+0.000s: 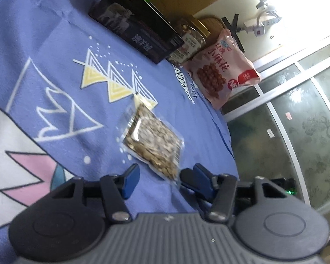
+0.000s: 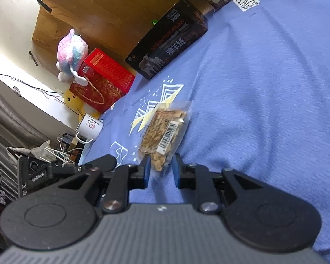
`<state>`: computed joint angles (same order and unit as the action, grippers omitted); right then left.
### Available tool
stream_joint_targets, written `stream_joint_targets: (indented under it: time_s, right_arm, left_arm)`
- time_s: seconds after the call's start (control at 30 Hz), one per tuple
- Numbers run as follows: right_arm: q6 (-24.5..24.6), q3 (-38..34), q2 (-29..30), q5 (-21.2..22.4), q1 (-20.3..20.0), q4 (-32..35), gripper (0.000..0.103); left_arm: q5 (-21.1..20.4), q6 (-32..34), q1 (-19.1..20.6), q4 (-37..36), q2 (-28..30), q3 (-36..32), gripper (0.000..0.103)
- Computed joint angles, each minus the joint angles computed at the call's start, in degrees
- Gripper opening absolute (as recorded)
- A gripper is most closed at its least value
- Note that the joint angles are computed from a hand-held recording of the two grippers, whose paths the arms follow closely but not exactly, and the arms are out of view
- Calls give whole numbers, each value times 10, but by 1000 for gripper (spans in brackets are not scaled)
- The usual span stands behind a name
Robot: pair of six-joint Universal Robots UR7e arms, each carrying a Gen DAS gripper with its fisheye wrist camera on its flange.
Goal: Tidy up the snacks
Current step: 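Lower the open left tool around the clear seed bag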
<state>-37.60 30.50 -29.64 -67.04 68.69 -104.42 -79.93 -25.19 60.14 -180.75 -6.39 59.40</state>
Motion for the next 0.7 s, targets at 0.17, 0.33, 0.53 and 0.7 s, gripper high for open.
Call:
stream_joint_targets:
  time_s: [0.17, 0.33, 0.53, 0.7]
  right_arm:
    - [-13, 1, 3, -1, 4, 4, 24]
    - [-26, 0, 6, -3, 8, 10, 23]
    - [-34, 21, -3, -6, 7, -6, 14]
    - [-41, 38, -12, -7, 6, -16, 10]
  left_arm:
    - [1, -2, -1, 3, 2, -1, 48]
    - [-2, -3, -1, 10, 3, -4, 40]
    - [-18, -14, 1, 21, 6, -3, 22]
    - [-24, -16, 0, 20, 5, 6, 14]
